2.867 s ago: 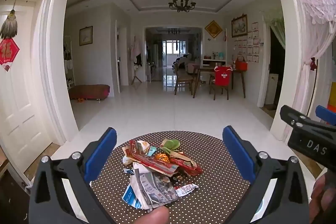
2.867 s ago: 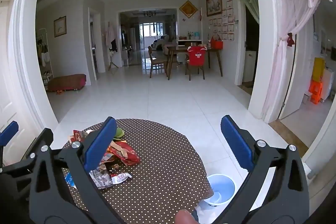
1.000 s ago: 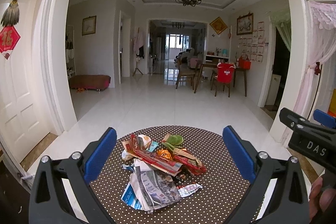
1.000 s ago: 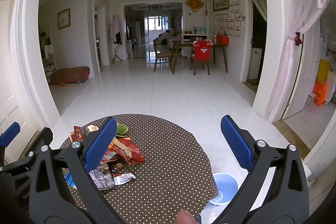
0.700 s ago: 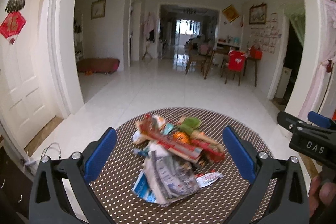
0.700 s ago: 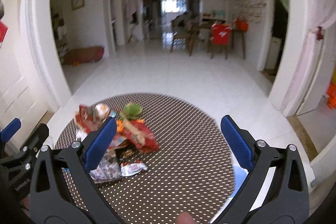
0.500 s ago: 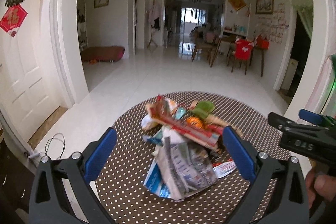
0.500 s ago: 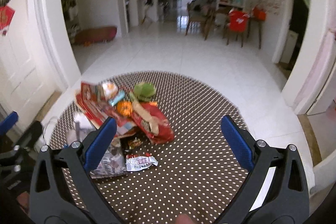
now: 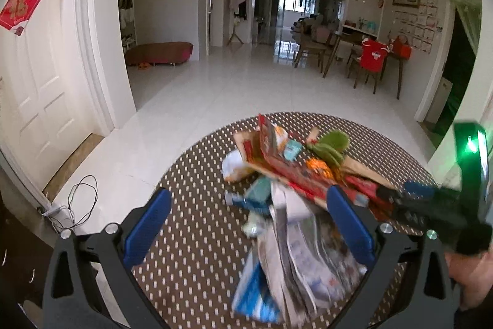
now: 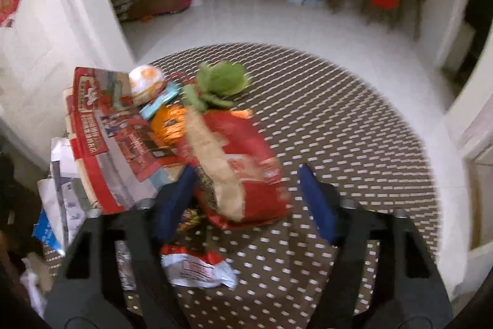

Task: Collect trash
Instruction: 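Grasp the red snack wrapper with the right gripper while the left gripper grasps a red wrapper, then carry the red wrappers over the blue bucket and open both grippers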

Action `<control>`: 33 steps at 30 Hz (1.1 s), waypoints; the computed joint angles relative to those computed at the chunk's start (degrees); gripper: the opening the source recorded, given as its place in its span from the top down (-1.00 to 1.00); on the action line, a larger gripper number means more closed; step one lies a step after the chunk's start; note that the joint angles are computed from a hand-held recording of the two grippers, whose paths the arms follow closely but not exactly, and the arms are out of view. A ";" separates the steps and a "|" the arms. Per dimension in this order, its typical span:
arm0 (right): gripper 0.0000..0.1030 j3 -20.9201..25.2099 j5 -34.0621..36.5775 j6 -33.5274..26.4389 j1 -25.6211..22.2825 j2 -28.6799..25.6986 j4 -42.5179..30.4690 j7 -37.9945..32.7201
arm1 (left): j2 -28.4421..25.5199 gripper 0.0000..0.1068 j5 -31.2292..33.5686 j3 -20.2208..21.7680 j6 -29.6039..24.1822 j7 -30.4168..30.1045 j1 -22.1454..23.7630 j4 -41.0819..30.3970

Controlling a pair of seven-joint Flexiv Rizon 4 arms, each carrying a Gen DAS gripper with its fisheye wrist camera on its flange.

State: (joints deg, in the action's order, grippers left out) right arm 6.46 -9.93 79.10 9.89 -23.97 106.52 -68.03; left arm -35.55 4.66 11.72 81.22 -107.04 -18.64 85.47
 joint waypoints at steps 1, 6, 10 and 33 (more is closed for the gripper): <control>0.20 0.41 -1.68 0.55 -0.51 0.10 0.38 0.89 | -1.66 -0.85 -0.38 -0.07 -1.31 0.41 0.39 -2.65; 0.32 1.75 1.05 1.50 -1.30 1.35 1.25 -1.79 | -8.43 -0.85 -3.12 -3.48 -9.01 3.85 3.74 -13.32; 0.38 3.85 4.38 2.00 -3.50 2.74 2.04 -4.19 | -13.81 -0.80 -6.82 -8.49 -16.82 8.12 7.37 -21.01; 0.67 7.30 20.41 6.02 -10.15 12.58 9.15 -12.95 | -6.69 0.89 -11.29 -12.77 -0.62 20.93 3.72 -10.94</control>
State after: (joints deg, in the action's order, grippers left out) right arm 13.76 10.48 85.11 -0.26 -11.39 115.67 -80.98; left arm -42.24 -6.63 -1.05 80.60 -86.11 -14.92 74.53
